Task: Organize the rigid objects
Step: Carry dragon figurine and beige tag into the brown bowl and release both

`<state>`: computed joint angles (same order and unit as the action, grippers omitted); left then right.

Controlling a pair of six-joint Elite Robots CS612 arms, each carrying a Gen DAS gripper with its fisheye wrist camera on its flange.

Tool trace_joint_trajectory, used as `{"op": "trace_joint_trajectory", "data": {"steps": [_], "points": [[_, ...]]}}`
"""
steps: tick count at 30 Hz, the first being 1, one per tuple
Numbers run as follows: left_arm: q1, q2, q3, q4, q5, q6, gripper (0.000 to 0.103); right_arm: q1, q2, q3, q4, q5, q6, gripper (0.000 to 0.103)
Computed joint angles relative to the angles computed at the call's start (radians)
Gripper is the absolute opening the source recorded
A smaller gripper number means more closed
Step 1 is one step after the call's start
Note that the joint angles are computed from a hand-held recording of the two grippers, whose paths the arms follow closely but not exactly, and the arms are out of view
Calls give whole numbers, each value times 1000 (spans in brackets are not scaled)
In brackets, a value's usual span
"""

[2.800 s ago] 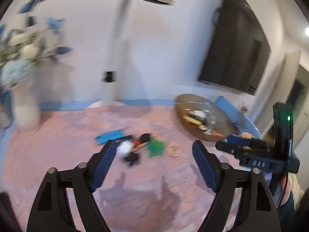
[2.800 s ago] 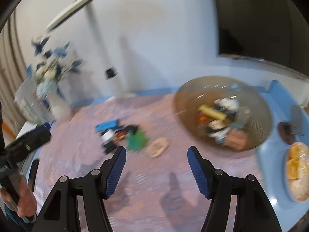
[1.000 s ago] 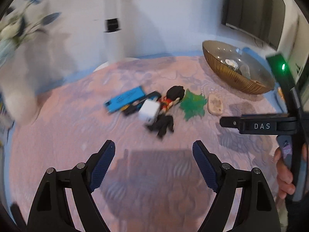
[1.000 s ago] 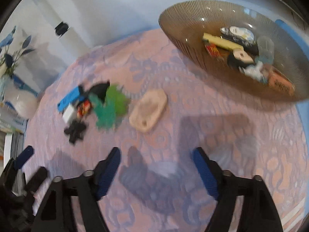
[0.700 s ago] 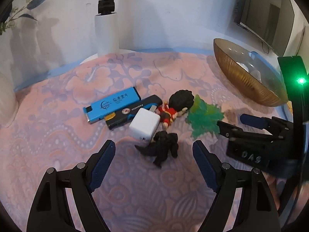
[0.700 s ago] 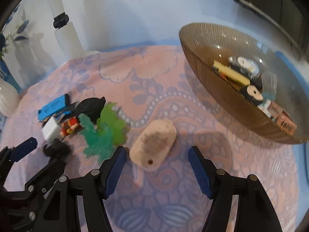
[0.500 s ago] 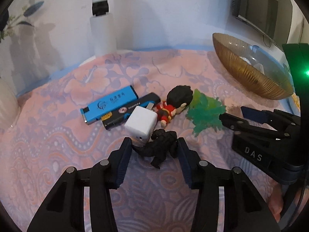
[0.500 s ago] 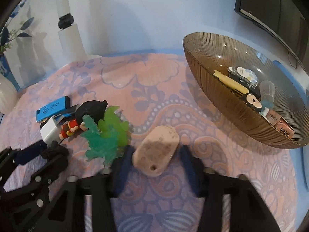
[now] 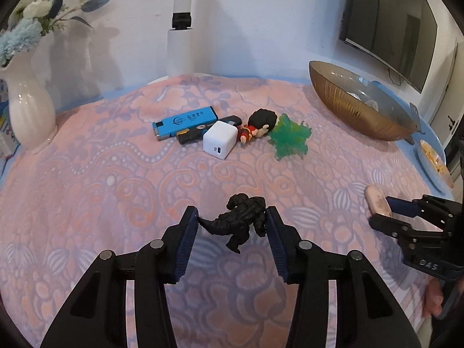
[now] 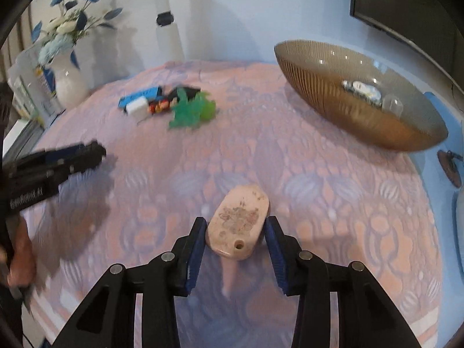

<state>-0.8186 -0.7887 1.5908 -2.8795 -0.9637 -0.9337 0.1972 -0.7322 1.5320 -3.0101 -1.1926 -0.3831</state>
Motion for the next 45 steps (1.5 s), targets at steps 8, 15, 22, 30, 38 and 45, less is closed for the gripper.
{"op": "trace_joint_trajectory", "data": {"steps": [8,15,22,30,38,45], "points": [[2,-4,5,18,-61,-18,45,-1,-38,17,120,-59,15,55],[-6,-6,-10,86,-97,22,65,21,-13,-57,182,-108,210,59],[12,-2,-11,76,-110,-22,66,62,3,-21,-20,-234,108,37],[-17,8,-36,116,-28,63,44,36,-30,49,-40,-91,-47,34],[-15,-6,-69,7,9,100,44,-99,-62,32,134,314,118,34],[8,53,-265,-41,6,252,44,-134,-82,-22,-91,163,285,34]]}}
